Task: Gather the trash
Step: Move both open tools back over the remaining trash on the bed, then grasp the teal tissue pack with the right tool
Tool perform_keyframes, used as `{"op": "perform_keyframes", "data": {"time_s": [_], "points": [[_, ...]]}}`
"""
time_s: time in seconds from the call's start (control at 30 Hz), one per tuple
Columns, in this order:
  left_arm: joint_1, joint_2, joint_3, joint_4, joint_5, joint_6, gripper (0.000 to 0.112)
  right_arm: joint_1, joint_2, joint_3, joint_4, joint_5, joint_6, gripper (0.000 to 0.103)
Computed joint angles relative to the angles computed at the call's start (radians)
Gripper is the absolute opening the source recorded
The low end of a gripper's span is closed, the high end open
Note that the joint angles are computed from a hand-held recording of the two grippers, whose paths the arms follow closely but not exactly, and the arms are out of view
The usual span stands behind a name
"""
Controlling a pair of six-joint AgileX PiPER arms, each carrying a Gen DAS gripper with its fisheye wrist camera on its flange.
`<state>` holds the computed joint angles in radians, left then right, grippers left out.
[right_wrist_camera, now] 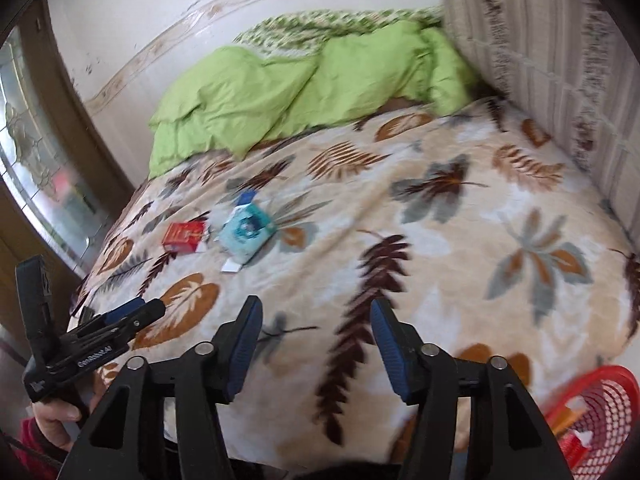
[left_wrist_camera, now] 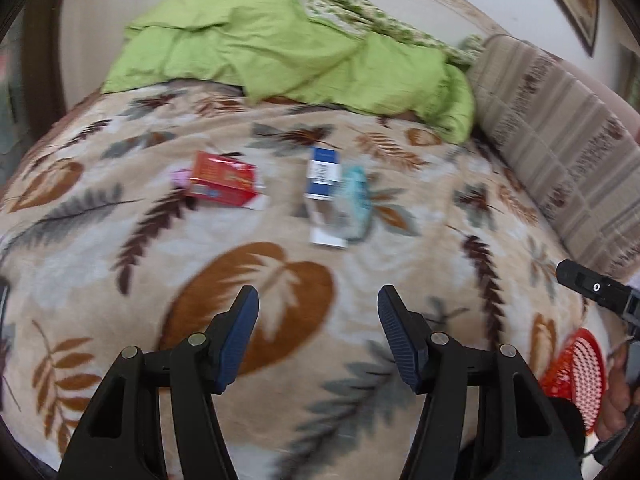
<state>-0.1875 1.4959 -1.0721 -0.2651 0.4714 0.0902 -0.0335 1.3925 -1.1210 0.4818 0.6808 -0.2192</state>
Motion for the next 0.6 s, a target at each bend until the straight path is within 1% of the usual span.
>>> {"op": "perform_keyframes", "data": {"time_s": [0.07, 0.13, 0.17, 0.37, 0.43, 0.5, 0.6], "points": [[0.040, 0.012, 0.012, 0.023, -0.028, -0.005, 0.061, 0.053, 0.091, -0.079, -0.006, 0.007, 0.047, 0.063], [0.068, 0.026, 0.022, 0.016, -0.048, 0.011, 0.061, 0.108, 0.192, -0.171, -0.027, 0.010, 0.105, 0.064], [0.078, 0.034, 0.023, 0.021, -0.056, 0.007, 0.061, 0.130, 0.261, -0.236, -0.021, 0.015, 0.138, 0.064], [0.123, 0.075, -0.006, -0.021, -0.057, 0.052, 0.061, 0.175, 0.582, -0.564, 0.037, 0.059, 0.297, 0.067], [0.137, 0.083, -0.011, -0.040, -0.053, 0.069, 0.061, 0.174, 0.649, -0.630, 0.059, 0.056, 0.333, 0.067], [0.149, 0.088, -0.015, -0.078, -0.044, 0.108, 0.061, 0.165, 0.711, -0.679, 0.114, 0.043, 0.354, 0.068], [0.153, 0.091, -0.016, -0.075, -0.049, 0.120, 0.061, 0.164, 0.773, -0.728, 0.136, 0.047, 0.380, 0.068]]}}
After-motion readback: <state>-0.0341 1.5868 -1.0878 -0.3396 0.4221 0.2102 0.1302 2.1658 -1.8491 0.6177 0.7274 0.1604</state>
